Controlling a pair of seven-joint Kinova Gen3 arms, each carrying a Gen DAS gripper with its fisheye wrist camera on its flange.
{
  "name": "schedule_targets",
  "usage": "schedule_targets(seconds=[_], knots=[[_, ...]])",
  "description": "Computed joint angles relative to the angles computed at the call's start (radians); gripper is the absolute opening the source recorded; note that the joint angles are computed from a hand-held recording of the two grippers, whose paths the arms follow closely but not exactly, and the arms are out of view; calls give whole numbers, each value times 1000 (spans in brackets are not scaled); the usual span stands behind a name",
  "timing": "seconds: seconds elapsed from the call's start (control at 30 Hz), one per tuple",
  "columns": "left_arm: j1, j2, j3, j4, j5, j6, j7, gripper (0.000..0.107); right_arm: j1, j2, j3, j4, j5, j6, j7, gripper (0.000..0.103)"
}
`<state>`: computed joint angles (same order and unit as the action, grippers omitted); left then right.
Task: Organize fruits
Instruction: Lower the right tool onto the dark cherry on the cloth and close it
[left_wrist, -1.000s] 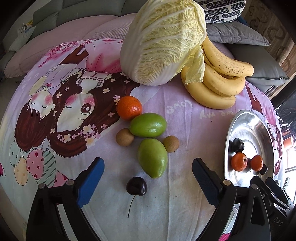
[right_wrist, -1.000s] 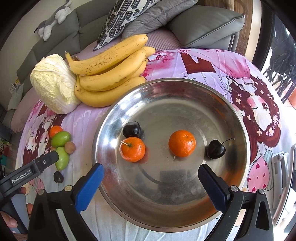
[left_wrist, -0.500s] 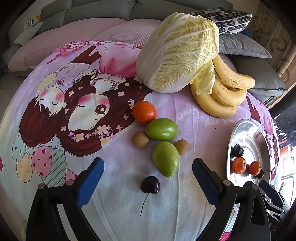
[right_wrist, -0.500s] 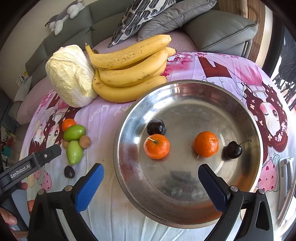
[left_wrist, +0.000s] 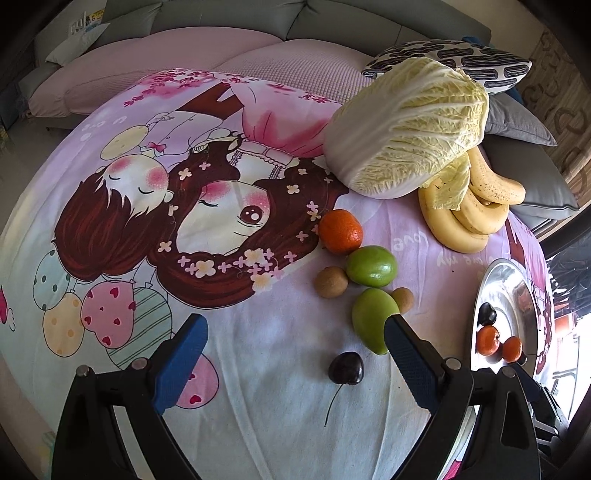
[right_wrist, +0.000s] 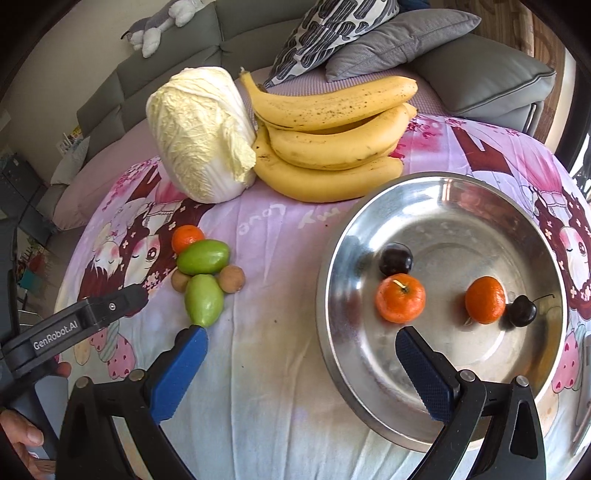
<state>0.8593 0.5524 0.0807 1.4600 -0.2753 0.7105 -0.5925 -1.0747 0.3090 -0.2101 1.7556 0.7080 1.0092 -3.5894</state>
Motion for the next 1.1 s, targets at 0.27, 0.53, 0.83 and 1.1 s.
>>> schedule_targets(seconds=[0.27, 0.53, 0.83, 1.1], knots=[[-35, 33, 18, -32, 33, 73, -48, 96, 3, 71, 19, -80, -26, -57, 108, 103], [-122, 78, 68, -38, 168, 68, -155, 96, -3, 125, 56, -120, -82, -96, 189, 103], [-128, 104, 58, -55, 210, 81, -198, 96, -3, 169, 89, -141, -129, -140, 254, 103], [-130, 113, 52, -54, 221, 82, -202, 95, -19, 196, 116, -163, -140, -147, 293, 101]])
